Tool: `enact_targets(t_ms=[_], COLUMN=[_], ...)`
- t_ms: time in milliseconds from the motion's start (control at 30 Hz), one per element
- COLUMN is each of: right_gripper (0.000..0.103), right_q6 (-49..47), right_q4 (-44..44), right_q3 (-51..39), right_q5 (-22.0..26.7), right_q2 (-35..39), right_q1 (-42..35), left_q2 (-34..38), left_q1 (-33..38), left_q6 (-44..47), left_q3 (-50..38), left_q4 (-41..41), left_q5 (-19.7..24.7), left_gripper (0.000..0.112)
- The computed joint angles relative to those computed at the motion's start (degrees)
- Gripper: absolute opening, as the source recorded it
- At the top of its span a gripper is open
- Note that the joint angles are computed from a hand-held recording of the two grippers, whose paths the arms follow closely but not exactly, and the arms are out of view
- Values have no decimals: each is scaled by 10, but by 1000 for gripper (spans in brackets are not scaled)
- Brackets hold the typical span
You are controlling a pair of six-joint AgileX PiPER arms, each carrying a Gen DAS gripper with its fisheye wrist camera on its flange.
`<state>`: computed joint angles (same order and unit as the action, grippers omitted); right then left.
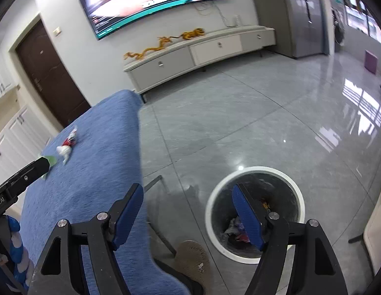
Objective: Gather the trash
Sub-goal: 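Move both open tools back over the remaining wrappers on the rug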
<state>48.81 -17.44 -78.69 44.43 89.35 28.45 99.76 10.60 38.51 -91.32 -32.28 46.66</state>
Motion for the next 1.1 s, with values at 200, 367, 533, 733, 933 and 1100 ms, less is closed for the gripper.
enact_targets(t_ms=[200, 367, 533, 733, 933, 1100], right_gripper=[75, 75, 75, 75, 75, 75], right_q6=[-2, 0, -2, -11, -9, 2], right_q4=[-25, -46, -58, -64, -76, -92], right_q3=[-73, -129, -163, -196, -208, -203], right_q5=[40, 76, 98, 114, 117, 118], right_q2=[34, 57, 75, 92, 89, 78], right_q1=[56, 95, 126, 151, 166, 180], left_q2=[-22, -39, -65, -88, -114, -129], left_q1=[63, 111, 146, 174, 203, 219], left_q6=[40, 73, 108, 141, 187, 195], left_q3=[24, 39, 68, 102, 130, 136], left_q4=[-45, -84, -117, -145, -190, -189], left_q5=[-1, 4, 0, -18, -34, -27], left_gripper=[77, 77, 77, 77, 77, 77])
